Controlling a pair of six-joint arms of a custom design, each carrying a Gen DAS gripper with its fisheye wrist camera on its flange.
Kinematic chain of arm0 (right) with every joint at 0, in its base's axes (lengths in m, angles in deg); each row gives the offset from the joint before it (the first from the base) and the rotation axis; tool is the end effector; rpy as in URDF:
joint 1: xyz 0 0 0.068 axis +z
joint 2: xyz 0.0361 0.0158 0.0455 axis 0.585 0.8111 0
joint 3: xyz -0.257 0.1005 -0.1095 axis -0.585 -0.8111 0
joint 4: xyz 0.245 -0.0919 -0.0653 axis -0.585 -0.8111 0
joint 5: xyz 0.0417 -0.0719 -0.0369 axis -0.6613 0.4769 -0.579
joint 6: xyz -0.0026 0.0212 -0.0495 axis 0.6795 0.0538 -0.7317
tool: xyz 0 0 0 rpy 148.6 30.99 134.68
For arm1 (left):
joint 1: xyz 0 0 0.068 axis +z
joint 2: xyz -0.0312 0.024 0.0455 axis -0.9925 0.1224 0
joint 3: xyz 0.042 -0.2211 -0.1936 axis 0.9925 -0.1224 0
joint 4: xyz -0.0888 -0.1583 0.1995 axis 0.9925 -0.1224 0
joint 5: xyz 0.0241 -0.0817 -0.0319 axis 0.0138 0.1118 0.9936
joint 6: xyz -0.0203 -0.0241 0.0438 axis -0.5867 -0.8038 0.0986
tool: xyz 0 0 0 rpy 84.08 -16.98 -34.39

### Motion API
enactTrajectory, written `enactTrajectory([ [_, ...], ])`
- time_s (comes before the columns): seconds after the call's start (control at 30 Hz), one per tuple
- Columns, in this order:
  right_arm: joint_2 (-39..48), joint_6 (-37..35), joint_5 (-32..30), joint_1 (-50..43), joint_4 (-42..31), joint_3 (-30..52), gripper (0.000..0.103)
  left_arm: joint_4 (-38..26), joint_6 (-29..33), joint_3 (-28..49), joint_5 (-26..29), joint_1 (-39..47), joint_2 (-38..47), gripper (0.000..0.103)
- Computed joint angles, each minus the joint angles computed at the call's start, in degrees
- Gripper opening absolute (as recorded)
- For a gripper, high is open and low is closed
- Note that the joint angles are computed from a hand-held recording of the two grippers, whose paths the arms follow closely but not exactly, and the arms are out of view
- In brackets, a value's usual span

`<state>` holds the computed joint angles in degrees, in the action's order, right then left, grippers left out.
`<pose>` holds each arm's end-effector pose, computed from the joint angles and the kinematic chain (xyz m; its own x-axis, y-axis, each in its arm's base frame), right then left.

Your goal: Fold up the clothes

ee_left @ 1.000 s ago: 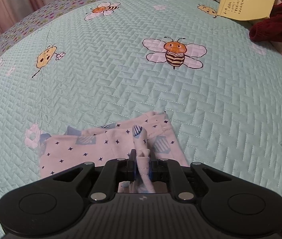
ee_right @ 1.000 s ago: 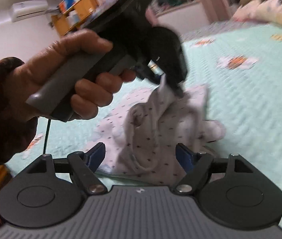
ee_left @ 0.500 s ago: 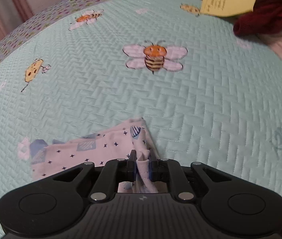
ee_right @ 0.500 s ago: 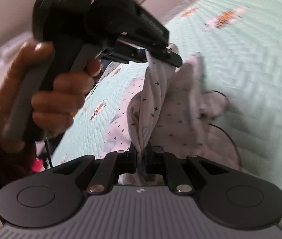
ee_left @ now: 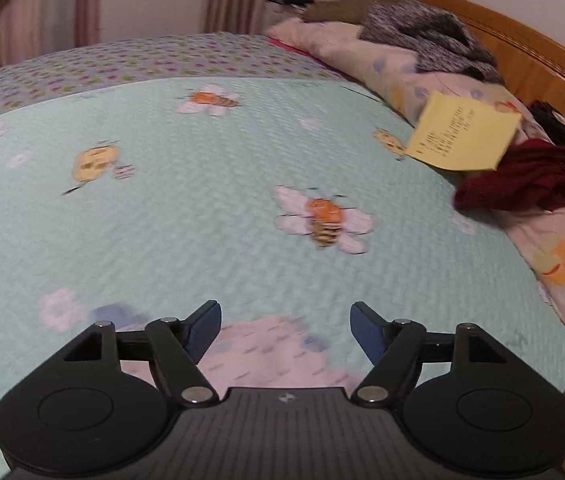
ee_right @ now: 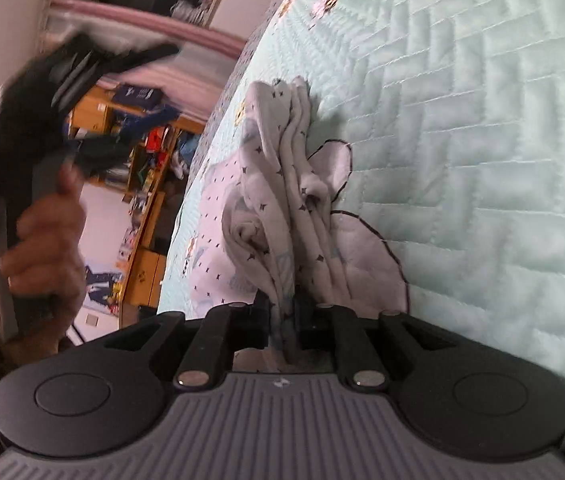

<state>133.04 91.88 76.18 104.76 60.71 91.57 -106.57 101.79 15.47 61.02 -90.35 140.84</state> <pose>0.1502 0.3143 0.1113 -0.3292 0.9017 -0.2803 0.2755 0.3756 0.8849 0.3728 -0.0674 0.3317 -0.5941 0.4477 -0.6682 0.7132 0.6774 -0.1803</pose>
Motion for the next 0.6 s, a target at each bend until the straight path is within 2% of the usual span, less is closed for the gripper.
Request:
enactTrajectory([
  [0.07,-2.2,2.6,1.8,1.0,-10.9,2.5,0.016,-2.4,2.0,0.0,1.9,4.3,1.0,0.074],
  [0.13,-4.1,5.3,4.5,2.1,-26.8,7.7,0.019,-5.3,4.1,0.3,4.6,8.5,2.7,0.074],
  [0.17,-4.8,3.8,5.7,1.9,-31.3,9.4,0.02,-6.4,5.1,0.3,5.6,10.1,3.6,0.074],
  [0.23,-6.5,-3.3,7.5,0.2,-32.7,10.4,0.021,-6.4,6.9,-0.9,5.9,11.8,4.6,0.073],
  [0.27,-7.4,-7.6,7.5,-1.1,-29.3,9.4,0.023,-6.4,7.8,-1.5,6.0,12.6,5.2,0.073],
  [0.33,-8.2,-17.8,3.0,-5.7,-9.7,2.8,0.024,-5.0,8.1,-3.2,5.5,13.0,5.3,0.073],
  [0.4,-5.7,-24.5,-6.3,-12.0,10.5,-3.0,0.026,-3.5,8.6,-4.3,4.6,12.6,5.6,0.073],
  [0.43,-3.6,-25.8,-11.6,-15.1,18.3,-5.0,0.028,-1.9,8.7,-5.3,3.5,12.3,5.5,0.072],
  [0.5,1.5,-25.5,-20.2,-21.5,25.5,-5.6,0.029,1.5,9.1,-7.4,1.3,11.6,5.5,0.07],
  [0.53,3.1,-24.5,-21.8,-23.8,25.1,-5.1,0.026,2.1,9.0,-7.7,1.0,11.5,6.1,0.069],
  [0.57,4.3,-23.1,-22.5,-25.5,24.5,-4.9,0.008,3.0,8.7,-8.2,0.8,11.4,5.9,0.069],
  [0.6,6.0,-21.4,-23.6,-27.4,26.2,-5.0,0.0,3.3,9.2,-8.6,0.9,11.4,5.6,0.069],
])
